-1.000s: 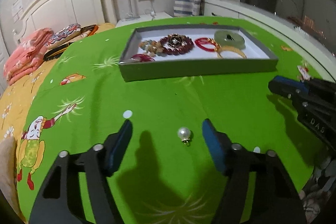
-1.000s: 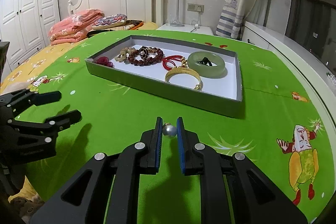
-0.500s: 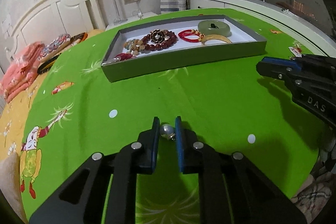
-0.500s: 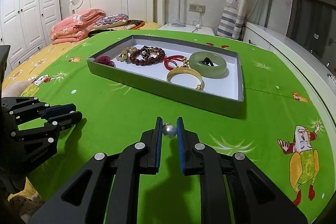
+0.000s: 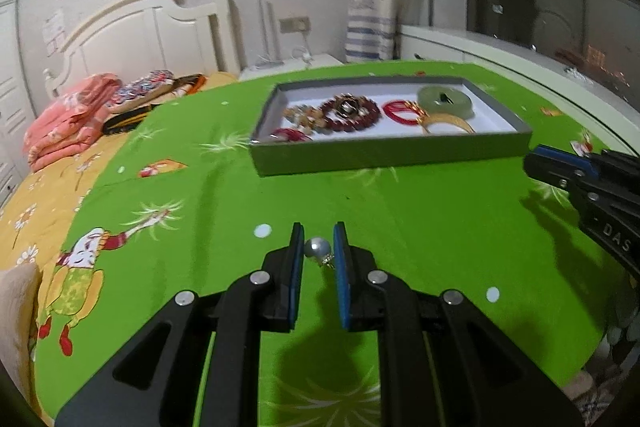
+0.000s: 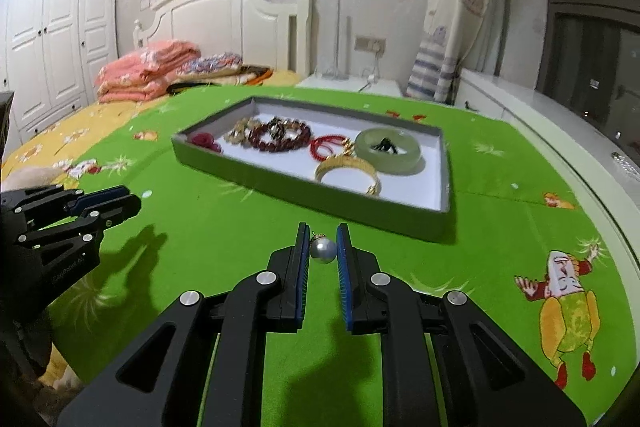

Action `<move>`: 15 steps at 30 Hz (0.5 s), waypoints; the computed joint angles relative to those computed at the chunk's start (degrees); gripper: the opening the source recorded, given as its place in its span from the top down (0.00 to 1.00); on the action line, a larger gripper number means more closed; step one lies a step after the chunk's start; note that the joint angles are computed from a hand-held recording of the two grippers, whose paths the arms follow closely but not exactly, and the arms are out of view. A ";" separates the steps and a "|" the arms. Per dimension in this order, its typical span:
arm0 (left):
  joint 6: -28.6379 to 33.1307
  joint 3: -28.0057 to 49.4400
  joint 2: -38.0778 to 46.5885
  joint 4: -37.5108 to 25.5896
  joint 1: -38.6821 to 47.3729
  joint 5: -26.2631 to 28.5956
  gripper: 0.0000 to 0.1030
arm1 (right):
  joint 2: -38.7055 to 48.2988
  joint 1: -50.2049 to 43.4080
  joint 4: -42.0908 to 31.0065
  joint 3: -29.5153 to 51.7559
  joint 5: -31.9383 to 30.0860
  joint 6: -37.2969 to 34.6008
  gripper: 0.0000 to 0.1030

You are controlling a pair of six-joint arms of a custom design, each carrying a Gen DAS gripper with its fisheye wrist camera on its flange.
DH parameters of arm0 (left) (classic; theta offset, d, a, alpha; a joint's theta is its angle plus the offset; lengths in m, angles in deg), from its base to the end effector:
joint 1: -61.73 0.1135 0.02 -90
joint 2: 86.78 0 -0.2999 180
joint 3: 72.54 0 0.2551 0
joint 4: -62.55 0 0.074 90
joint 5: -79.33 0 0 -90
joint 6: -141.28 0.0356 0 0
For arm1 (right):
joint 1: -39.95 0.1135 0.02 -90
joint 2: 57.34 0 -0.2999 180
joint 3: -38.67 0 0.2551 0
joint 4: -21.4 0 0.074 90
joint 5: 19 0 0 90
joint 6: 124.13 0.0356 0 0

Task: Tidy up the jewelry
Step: 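Carry both pearl earrings over the tray with both grippers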

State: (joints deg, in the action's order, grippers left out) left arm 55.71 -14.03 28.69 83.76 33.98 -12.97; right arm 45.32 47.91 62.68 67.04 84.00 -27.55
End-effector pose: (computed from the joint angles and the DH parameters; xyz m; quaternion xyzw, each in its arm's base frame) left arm 0.3343 -0.1743 0.1064 0.2378 0.8575 -0.0746 0.4500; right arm 0.2447 0.0261 0.1013 0.0435 0.8738 -0.0387 0.4828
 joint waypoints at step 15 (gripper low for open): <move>-6.23 -9.49 -1.54 17.18 -0.59 -7.28 0.86 | 4.57 11.01 17.83 -6.56 14.22 3.62 0.86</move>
State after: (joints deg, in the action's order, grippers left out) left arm 49.47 -23.52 27.15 100.94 33.39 -20.24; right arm 49.90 58.91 80.50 60.48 98.22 -23.93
